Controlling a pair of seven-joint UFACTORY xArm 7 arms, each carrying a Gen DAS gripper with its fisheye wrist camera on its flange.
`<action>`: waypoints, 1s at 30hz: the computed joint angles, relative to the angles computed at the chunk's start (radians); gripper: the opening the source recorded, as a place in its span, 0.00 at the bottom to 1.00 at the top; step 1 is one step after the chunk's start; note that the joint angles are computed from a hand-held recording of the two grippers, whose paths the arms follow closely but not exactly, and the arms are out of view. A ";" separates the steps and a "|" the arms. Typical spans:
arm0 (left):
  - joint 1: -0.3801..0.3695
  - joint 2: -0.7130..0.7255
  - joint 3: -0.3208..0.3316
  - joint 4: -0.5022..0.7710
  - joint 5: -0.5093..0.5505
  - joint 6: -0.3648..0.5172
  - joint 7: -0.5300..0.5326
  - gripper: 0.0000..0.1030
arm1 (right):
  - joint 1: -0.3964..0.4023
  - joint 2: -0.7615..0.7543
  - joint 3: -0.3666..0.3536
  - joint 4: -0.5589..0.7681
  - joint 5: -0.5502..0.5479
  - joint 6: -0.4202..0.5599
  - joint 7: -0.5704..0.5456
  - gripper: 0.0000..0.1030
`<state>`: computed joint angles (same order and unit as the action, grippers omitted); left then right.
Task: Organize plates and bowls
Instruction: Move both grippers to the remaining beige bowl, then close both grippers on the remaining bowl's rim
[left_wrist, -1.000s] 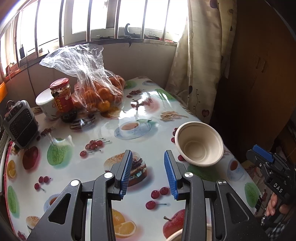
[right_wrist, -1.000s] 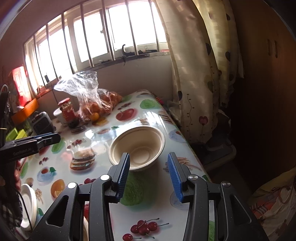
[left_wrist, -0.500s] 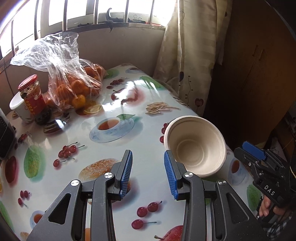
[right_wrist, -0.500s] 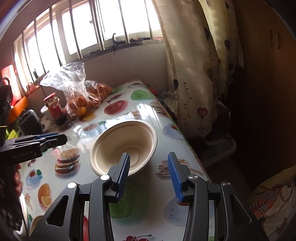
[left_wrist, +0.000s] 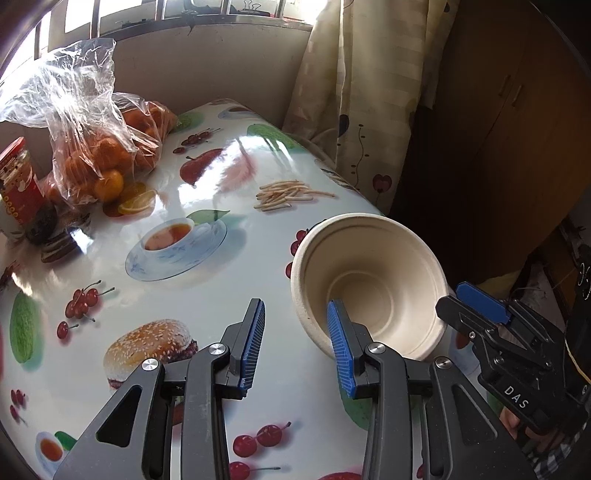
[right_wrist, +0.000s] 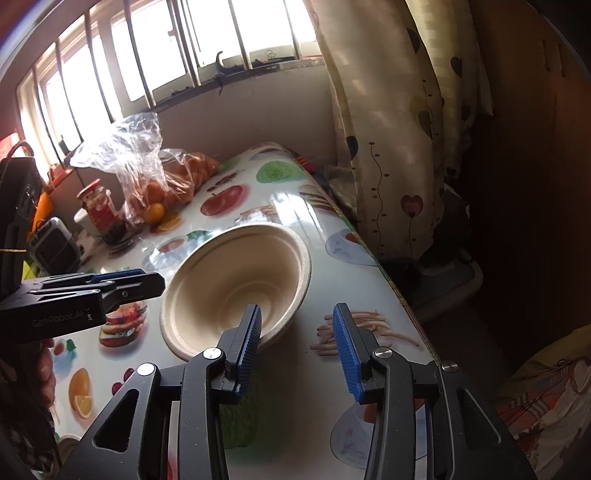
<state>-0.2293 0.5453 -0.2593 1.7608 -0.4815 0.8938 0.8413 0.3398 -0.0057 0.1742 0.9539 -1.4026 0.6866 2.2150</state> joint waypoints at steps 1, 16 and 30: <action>-0.003 0.007 0.001 0.009 0.004 0.007 -0.006 0.36 | -0.001 0.003 -0.002 0.002 0.000 -0.003 0.002 0.35; -0.016 0.045 -0.003 0.055 0.019 0.046 -0.034 0.21 | -0.005 0.025 -0.015 0.019 -0.015 -0.034 0.003 0.23; -0.018 0.041 -0.006 0.044 0.015 0.035 -0.031 0.18 | -0.001 0.026 -0.017 0.022 -0.016 -0.033 -0.001 0.21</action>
